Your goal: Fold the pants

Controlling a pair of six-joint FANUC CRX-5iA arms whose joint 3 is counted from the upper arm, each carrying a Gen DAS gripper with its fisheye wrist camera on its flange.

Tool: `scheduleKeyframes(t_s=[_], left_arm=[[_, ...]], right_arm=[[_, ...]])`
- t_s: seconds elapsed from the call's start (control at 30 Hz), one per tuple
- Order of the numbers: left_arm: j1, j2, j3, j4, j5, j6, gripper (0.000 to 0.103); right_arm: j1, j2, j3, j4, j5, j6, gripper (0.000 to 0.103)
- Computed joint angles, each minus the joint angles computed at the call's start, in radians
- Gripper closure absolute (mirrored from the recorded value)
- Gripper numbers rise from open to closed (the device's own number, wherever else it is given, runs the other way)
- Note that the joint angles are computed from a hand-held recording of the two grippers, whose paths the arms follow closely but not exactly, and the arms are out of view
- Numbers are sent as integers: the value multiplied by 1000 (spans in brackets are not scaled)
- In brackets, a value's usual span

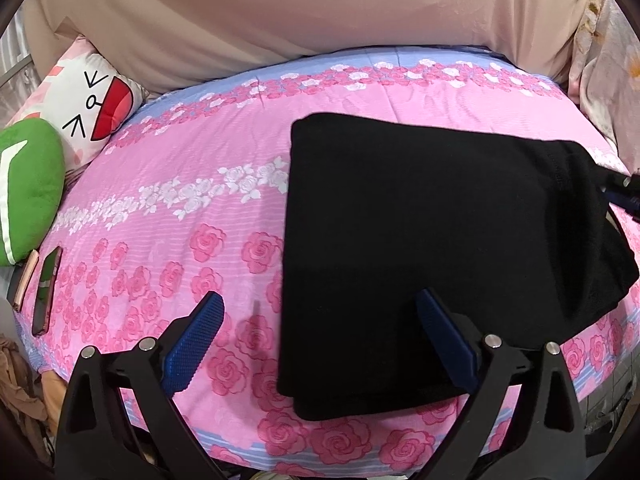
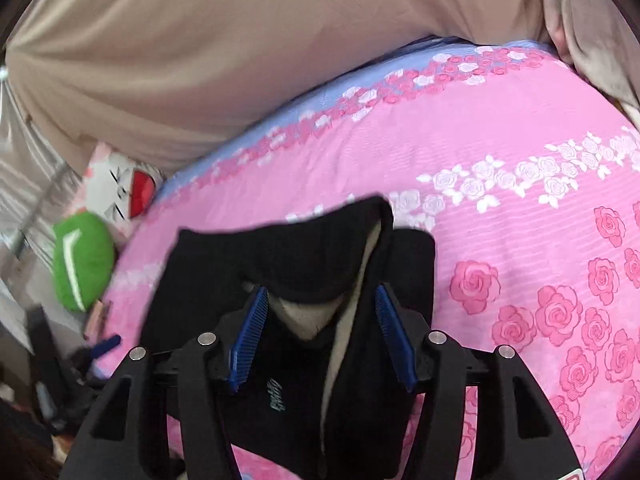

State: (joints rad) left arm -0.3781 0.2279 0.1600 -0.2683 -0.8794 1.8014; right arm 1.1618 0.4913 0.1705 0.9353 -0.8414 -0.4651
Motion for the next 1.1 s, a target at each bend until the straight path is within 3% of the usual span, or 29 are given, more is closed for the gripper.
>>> scheduleKeyframes(t_s=[0.07, 0.13, 0.23, 0.37, 0.4, 0.47, 0.5, 0.53, 0.57, 0.8, 0.9, 1.0, 1.1], left_arm=[[11, -9, -4, 7, 9, 3, 8], [23, -11, -6, 19, 17, 3, 8], [29, 6, 6, 37, 13, -6, 8], [18, 16, 12, 36, 10, -16, 8], [14, 15, 11, 31, 10, -19, 8], [9, 14, 13, 18, 4, -11, 8], [10, 15, 13, 19, 3, -10, 8], [11, 17, 16, 18, -2, -8, 8], [12, 19, 19, 17, -3, -5, 8], [19, 27, 27, 39, 5, -17, 8], [21, 24, 13, 75, 23, -47, 8], [20, 36, 11, 98, 24, -68, 8], [32, 45, 10, 134, 21, -84, 8]], right_arm=[[16, -39, -51, 105, -47, -94, 48], [29, -60, -57, 134, -93, -91, 47], [21, -18, 37, -10, -134, 72, 44], [-14, 73, 158, -208, -104, 269, 46], [-15, 108, 204, -224, -116, 316, 49], [5, 215, 369, -208, -261, 439, 76], [10, 250, 432, -202, -303, 487, 81], [18, 256, 453, -173, -292, 498, 91], [21, 238, 433, -144, -245, 489, 93], [42, 220, 461, -29, -292, 502, 95], [34, 162, 333, -58, -292, 371, 94], [21, 143, 236, -198, -299, 296, 81], [46, 76, 127, -121, -240, 126, 72]])
